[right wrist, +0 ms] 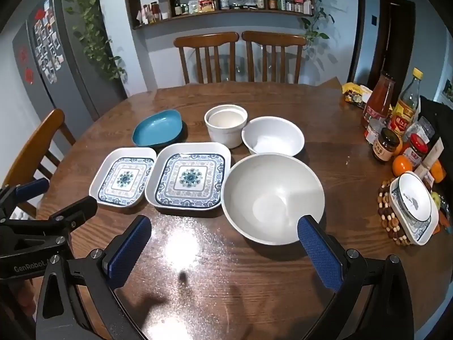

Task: Organize plates and bowls

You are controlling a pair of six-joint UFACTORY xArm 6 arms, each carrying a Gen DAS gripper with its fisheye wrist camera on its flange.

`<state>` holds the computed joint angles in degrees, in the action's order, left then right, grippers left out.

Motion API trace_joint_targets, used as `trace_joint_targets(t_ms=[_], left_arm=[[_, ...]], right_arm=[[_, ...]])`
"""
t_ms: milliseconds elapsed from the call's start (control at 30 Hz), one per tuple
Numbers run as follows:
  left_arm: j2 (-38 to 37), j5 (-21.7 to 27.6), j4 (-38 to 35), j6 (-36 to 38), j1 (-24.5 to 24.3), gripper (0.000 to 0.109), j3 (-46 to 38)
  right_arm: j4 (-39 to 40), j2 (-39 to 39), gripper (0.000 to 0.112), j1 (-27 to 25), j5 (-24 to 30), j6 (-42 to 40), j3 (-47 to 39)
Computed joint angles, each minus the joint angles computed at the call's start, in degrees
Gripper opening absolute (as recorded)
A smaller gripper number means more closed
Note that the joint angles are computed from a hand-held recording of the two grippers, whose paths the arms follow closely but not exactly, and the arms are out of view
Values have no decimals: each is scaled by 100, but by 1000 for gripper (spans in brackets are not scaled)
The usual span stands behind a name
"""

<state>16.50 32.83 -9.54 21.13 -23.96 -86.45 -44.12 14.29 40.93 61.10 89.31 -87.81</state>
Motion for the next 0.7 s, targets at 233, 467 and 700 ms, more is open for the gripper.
trace_joint_targets(t_ms=[233,467,700], left_arm=[[-5,28,-6,-36,-22,102,-22],[132,96,-252,162,7,102,-82],[109,117,-173,112,25,102,-68]], right_arm=[[15,50,103,-16,13,-40,-53],[9,40,103,-18,-1,-31,-34],[2,-6,103,-27,-24,-16,28]])
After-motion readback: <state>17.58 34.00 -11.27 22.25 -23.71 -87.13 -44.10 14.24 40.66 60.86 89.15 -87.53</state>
